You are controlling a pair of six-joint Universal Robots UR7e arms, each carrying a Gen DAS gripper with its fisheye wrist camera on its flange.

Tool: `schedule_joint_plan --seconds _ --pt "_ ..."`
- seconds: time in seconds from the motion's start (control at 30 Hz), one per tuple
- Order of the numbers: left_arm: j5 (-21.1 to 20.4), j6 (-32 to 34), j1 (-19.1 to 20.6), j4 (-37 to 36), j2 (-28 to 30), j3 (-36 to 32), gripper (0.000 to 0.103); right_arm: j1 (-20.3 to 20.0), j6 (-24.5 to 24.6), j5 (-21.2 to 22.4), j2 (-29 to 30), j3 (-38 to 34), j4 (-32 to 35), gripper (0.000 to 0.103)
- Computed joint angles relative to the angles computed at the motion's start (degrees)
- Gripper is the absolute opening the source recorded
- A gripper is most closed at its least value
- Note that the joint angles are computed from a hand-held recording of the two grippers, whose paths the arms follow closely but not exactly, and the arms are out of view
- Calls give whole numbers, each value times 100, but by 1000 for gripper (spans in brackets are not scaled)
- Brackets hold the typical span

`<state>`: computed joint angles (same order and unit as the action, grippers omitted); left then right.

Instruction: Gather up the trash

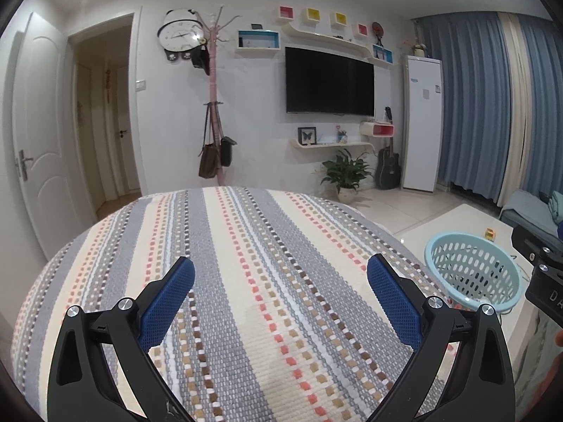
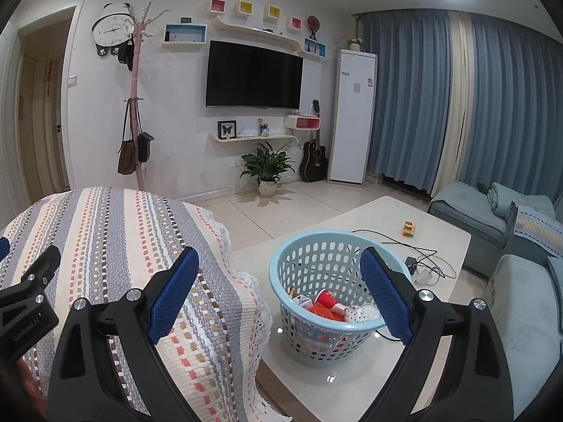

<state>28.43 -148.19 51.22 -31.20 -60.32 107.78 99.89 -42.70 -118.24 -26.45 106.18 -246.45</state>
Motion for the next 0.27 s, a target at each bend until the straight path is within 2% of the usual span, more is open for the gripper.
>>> schedule_joint_plan --seconds 0.17,0.27 --pt "118 -463 51 502 -17 -117 95 -3 3 24 -5 14 -18 89" --pt "162 -476 56 547 -19 -125 95 -10 -31 42 7 18 -72 89"
